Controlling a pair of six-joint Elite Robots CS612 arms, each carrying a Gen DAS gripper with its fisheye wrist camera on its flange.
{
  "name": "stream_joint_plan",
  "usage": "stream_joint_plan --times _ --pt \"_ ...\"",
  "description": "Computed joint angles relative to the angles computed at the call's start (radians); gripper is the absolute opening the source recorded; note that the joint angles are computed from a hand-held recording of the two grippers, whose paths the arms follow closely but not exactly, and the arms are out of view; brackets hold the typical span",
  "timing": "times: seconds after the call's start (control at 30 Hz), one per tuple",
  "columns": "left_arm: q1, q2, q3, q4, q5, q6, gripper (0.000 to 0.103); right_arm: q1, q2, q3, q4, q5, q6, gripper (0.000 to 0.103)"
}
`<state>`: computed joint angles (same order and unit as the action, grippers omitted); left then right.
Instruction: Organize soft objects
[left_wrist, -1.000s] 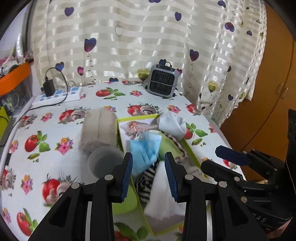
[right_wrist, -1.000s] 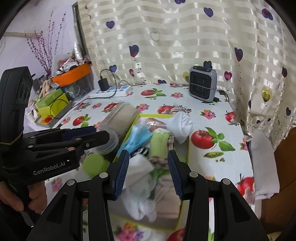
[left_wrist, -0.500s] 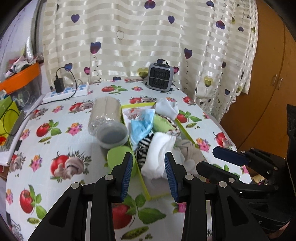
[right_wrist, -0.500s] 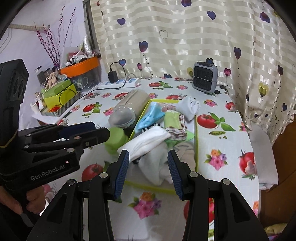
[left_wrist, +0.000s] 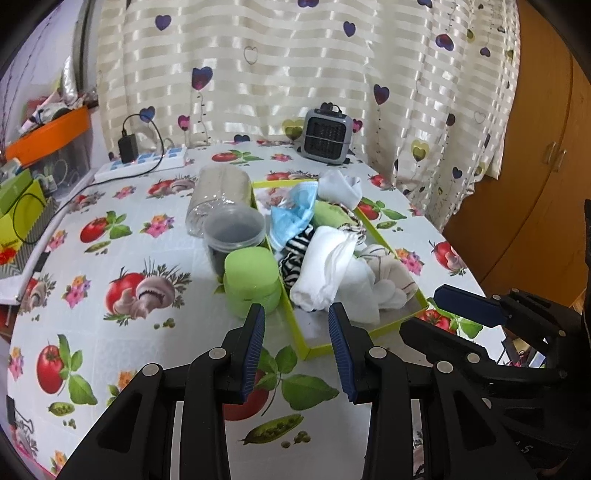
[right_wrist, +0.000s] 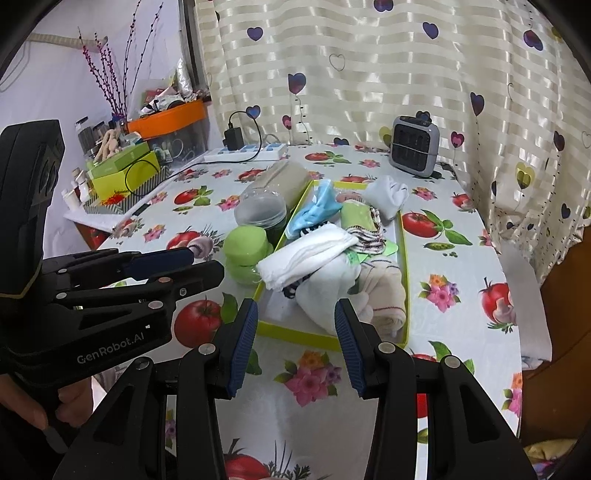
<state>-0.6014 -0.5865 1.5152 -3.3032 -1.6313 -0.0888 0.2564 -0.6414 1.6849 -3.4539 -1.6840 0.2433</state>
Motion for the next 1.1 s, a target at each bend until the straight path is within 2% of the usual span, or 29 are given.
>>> stream_joint_plan --times 0.33,1.1 --pt "0.008 0.007 -0.002 0.019 -0.015 -0.008 0.035 0.005 0.005 -0.009 0.025 -0.008 0.009 0.045" --pt "0.009 0.028 -0.029 0.056 -0.001 -0.003 0.035 0.0 0.02 -0.036 0.071 0.015 0.009 0.045"
